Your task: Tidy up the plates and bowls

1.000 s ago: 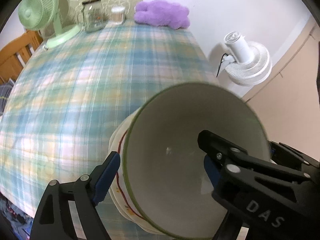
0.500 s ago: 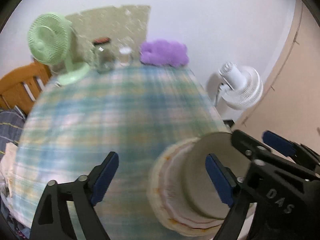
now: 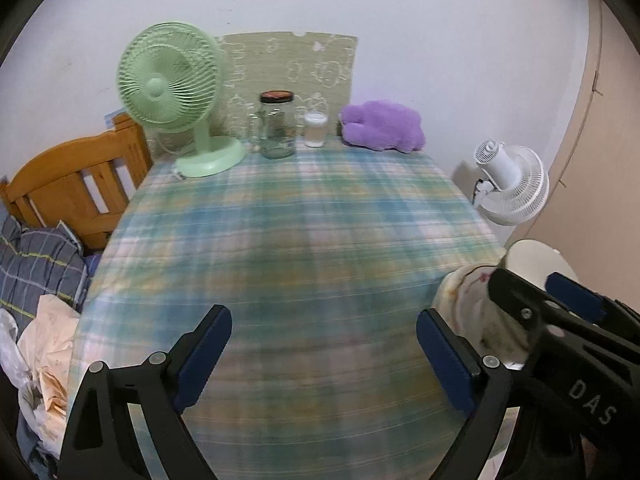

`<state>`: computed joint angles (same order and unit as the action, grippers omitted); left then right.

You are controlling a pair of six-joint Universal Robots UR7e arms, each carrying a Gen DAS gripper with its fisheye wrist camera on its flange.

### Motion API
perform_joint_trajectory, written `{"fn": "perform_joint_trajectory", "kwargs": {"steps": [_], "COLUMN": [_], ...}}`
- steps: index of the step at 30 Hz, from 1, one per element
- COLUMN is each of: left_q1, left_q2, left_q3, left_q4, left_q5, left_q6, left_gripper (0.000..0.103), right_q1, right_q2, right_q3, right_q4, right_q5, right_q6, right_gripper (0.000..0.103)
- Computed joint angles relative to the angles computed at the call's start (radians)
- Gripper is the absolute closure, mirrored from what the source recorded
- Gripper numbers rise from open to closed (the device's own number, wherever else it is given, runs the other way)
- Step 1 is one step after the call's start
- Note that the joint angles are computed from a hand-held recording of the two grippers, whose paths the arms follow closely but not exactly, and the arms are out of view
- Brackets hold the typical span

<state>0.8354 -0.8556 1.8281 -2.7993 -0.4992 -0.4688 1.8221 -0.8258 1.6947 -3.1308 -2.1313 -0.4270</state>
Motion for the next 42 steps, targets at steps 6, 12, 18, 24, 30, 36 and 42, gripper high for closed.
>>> {"fn": "perform_joint_trajectory", "kwargs": {"steps": [6, 12, 18, 24, 30, 36, 42], "left_q1": [-0.018, -0.051, -0.087, -0.12, -0.14, -0.149, -0.154], "left_q2": [-0.029, -0.027, -0.043, -0.041, -0.024, -0.015, -0.015], "left_q3": [0.124, 0.24, 0.335, 0.385, 0.391, 0.393, 0.395], "left_q4": [-0.1, -0.223, -0.191, -0.23, -0.279, -0.304, -0.288], "left_q5": [0.112, 0.178, 0.216, 0.232, 0.25, 0.253, 0.267], "left_q6": [-0.028, -0.037, -0.163, -0.22, -0.2, -0.193, -0.215], "left_gripper": [0.008, 0.008, 0.007, 0.003, 0.001, 0.001, 0.0], "right_q1": [-0.002, -0.024, -0.052, -0.072, -0.077, -0.081, -0.083], "right_q2": [0.008, 0.009, -0.01, -0.032, -0.049, -0.06, -0.067], "right_q3": [0.082, 0.174, 0.285, 0.346, 0.376, 0.388, 0.396], "right_q4": [-0.134, -0.259, -0.398, -0.465, -0.502, -0.513, -0.515], "right_q5": [0.052, 0.088, 0.116, 0.136, 0.166, 0.177, 0.181], "right_q6": [-0.093, -0.148, -0.201, -0.222, -0.243, -0.246, -0.249], "right_gripper": [0.034, 0.034, 0.027, 0.026, 0.024, 0.022, 0.021]}}
